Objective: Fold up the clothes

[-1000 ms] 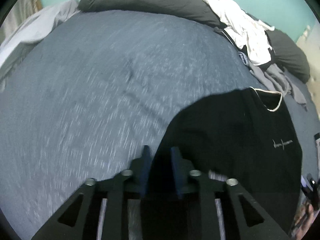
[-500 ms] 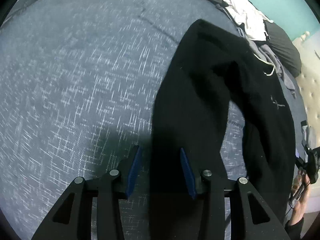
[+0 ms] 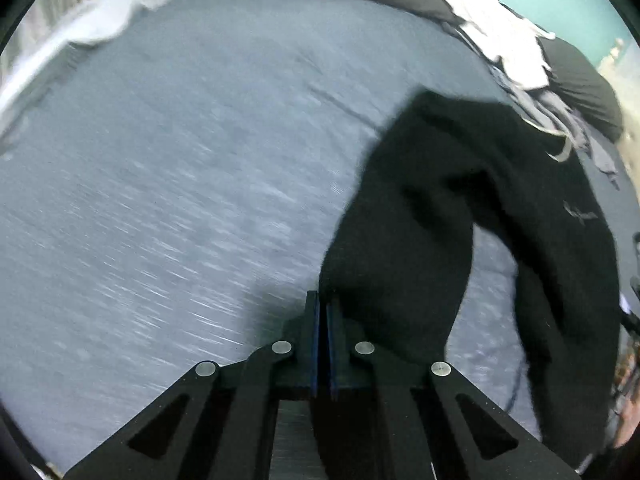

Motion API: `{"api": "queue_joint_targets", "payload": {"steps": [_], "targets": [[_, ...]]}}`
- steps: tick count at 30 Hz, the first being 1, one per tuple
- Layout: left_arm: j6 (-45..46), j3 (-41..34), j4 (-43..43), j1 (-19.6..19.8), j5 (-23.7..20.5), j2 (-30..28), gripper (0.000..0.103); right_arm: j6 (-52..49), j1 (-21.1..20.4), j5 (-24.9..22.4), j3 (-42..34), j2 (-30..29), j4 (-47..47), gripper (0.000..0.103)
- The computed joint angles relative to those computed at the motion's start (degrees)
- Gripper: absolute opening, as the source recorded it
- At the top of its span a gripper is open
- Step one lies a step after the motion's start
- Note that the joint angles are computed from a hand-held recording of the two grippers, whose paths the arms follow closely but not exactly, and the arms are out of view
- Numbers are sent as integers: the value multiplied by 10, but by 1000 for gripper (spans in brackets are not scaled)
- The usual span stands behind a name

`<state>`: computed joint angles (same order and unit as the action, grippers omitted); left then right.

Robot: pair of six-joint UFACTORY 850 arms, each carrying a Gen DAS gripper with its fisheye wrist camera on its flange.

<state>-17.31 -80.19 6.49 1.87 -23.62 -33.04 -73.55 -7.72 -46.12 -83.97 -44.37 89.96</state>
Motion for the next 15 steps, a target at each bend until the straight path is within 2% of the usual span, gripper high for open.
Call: {"api": "queue_joint_targets", "payload": {"steps": [3, 8, 11, 15], "targets": [[-117, -25, 129, 8, -26, 0, 3, 1, 0, 0, -1, 0, -2, 76], [-202, -71, 244, 7, -69, -18, 3, 1, 1, 2, -2, -1, -4, 76], [-191, -111, 243, 12, -84, -39, 3, 5, 1, 3, -6, -5, -7, 76], [-158, -160, 191, 23, -109, -79, 6, 8, 0, 2, -10, -8, -10, 76]]}}
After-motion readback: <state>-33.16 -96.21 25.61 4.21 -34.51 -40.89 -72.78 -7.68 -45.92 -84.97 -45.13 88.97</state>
